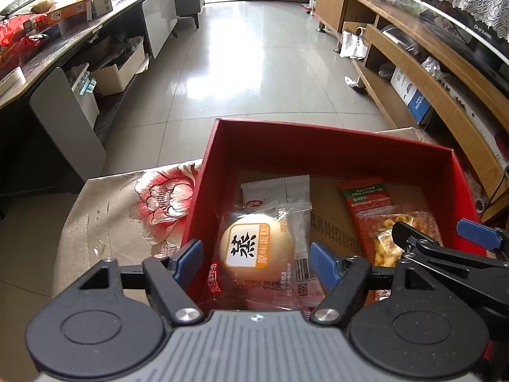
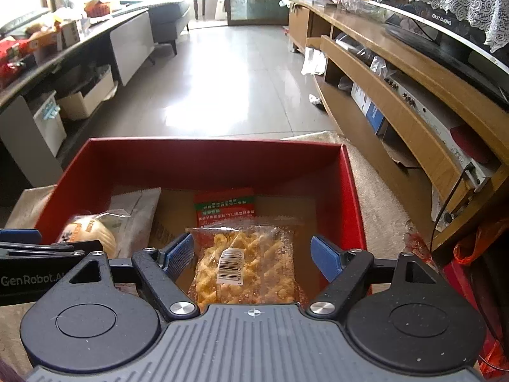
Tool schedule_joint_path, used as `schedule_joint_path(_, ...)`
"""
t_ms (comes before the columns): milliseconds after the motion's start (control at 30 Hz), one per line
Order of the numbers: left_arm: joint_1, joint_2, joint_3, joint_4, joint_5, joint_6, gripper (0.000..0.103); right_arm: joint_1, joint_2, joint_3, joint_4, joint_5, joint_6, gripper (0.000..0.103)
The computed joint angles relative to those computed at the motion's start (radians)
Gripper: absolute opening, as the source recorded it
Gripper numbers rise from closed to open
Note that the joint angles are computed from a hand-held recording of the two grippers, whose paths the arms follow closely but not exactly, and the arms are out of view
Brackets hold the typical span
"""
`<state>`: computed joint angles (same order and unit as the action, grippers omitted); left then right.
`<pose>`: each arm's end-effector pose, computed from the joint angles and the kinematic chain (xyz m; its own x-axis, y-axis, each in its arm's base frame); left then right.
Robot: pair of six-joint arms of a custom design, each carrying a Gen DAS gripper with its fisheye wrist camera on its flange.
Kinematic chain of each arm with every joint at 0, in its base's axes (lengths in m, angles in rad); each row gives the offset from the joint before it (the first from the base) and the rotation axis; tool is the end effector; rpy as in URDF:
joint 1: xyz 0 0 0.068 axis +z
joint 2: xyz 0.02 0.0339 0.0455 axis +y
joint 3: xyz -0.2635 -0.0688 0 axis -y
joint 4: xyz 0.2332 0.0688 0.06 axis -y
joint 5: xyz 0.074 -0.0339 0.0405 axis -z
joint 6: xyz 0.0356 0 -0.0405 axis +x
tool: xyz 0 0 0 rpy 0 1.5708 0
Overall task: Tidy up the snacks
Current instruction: 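Lower both bags into the red box and open both tools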
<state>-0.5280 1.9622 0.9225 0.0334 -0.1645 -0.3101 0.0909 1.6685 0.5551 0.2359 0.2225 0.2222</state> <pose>0.3042 -0.1707 0.0942 -0.8236 0.1318 -0.5517 0.1785 0.9834 -0.0315 0.2716 0.0169 0.1094 -0.7357 0.1488 -0.6608 0.2194 0.9753 -0.0247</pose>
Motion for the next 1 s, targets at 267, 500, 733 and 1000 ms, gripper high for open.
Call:
schedule_joint_path(267,-0.001,-0.072,-0.071,0.012,0.018,-0.003,0.073,0.008,-0.089,-0.044,-0.027,0.014,0.016,0.086)
schedule_joint_path(500,0.006,-0.169,-0.188,0.028,0.053,-0.013,0.073,0.018,-0.185,-0.107,-0.059,0.038,0.025,0.086)
schedule_joint_path(733,-0.022,-0.236,-0.299,0.036,0.093,-0.03,0.073,0.046,-0.304,-0.188,-0.124,0.061,0.039,0.086)
schedule_joint_path(1000,-0.089,-0.299,-0.435,0.061,0.114,-0.064,0.073,0.068,-0.446,-0.264,-0.223,0.05,0.06,0.087)
